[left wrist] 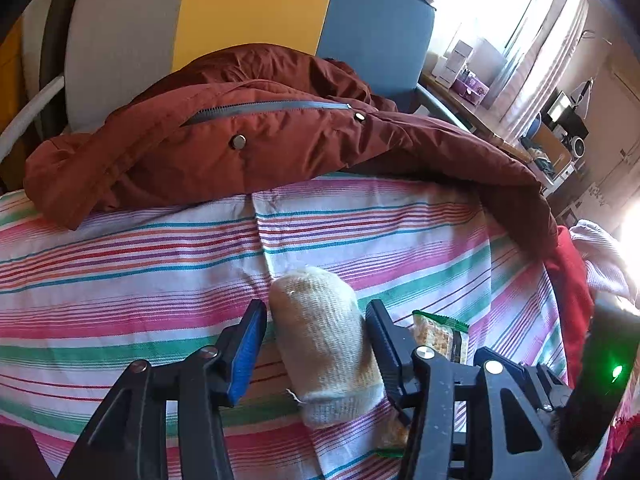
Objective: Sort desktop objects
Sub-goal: 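Grasp the white rolled sock with the left tool while the right tool grasps the cracker pack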
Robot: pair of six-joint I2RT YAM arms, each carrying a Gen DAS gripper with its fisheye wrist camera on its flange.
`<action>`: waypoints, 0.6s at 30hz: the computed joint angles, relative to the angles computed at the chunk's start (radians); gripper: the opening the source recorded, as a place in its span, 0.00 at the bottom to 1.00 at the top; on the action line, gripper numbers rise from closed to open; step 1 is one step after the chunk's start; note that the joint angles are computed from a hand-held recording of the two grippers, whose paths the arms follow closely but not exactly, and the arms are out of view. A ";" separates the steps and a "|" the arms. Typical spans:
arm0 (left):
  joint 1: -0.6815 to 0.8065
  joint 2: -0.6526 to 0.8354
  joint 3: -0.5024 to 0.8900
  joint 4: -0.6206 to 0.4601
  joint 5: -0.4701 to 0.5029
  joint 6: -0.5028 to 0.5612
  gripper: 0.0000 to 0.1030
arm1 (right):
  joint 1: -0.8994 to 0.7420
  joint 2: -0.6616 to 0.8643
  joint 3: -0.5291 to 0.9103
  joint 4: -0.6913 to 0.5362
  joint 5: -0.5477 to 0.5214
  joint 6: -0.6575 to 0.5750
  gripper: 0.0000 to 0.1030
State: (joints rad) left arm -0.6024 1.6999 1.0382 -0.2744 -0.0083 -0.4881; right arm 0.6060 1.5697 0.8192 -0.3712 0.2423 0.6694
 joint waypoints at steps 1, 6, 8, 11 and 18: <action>-0.003 0.011 0.013 -0.010 -0.002 0.003 0.56 | 0.012 0.018 0.016 -0.017 0.020 -0.008 0.98; -0.017 0.044 0.036 -0.020 0.013 -0.027 0.57 | 0.022 -0.033 0.010 -0.077 -0.003 -0.089 0.64; -0.032 0.060 0.049 -0.020 0.007 -0.035 0.57 | 0.011 -0.079 -0.004 -0.123 -0.041 -0.134 0.47; -0.056 0.081 0.067 -0.030 -0.024 -0.027 0.57 | 0.012 -0.146 -0.042 -0.185 -0.073 -0.194 0.47; -0.087 0.090 0.080 -0.033 -0.067 0.028 0.48 | 0.009 -0.311 -0.175 -0.180 -0.120 -0.216 0.47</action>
